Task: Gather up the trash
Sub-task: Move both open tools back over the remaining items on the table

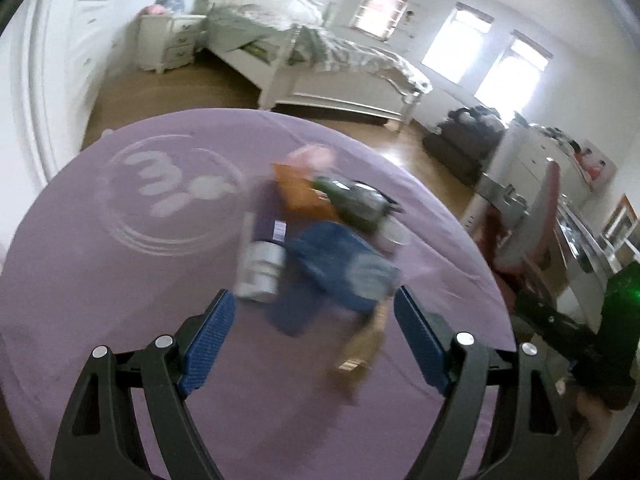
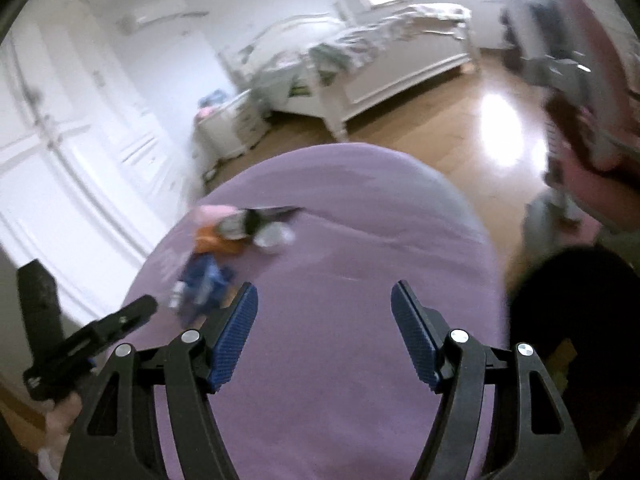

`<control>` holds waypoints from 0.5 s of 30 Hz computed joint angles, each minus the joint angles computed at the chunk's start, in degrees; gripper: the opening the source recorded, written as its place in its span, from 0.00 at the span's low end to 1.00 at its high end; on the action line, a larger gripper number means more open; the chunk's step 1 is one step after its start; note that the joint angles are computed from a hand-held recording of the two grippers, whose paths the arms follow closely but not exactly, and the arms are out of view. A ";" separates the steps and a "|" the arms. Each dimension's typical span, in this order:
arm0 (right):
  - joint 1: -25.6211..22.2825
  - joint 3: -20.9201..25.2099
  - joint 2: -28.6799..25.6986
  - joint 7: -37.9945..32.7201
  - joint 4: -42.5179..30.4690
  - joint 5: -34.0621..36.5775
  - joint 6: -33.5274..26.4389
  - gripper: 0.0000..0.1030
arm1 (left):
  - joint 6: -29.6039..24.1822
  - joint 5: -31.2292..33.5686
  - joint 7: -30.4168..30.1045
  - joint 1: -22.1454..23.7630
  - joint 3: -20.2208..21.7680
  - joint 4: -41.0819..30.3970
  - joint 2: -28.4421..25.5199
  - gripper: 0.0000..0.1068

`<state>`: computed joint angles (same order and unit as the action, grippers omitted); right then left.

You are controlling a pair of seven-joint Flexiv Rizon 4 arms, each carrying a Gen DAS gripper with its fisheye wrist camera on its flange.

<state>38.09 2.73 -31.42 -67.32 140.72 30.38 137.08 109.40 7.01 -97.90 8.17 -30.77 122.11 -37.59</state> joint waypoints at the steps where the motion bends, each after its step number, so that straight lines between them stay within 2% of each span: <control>1: 0.99 -1.24 0.51 -1.44 -1.84 -0.77 -2.33 0.67 | -0.78 -0.09 0.44 0.18 0.49 -0.58 -0.05 0.76; 8: 4.85 -9.17 1.05 -9.75 -11.24 -5.85 -15.77 0.67 | -5.69 -2.71 5.29 0.03 2.34 -3.98 -0.78 0.75; 11: 5.21 -12.71 -0.30 -11.35 -14.98 -10.36 -21.96 0.67 | -8.24 -4.76 8.23 -1.89 3.94 -6.23 -1.37 0.68; 13: 3.94 -13.22 -1.35 -11.04 -16.65 -13.71 -24.13 0.67 | -10.31 -6.69 10.03 -4.30 5.82 -8.10 -1.89 0.64; 15: 0.13 -10.86 -2.54 -10.11 -18.74 -18.17 -25.23 0.67 | -11.53 -8.23 11.72 -5.82 7.07 -9.11 -2.22 0.57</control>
<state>38.22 -8.12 -33.96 -77.43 121.98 12.20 111.85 97.86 -1.22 -86.18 2.36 -23.70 113.00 -39.82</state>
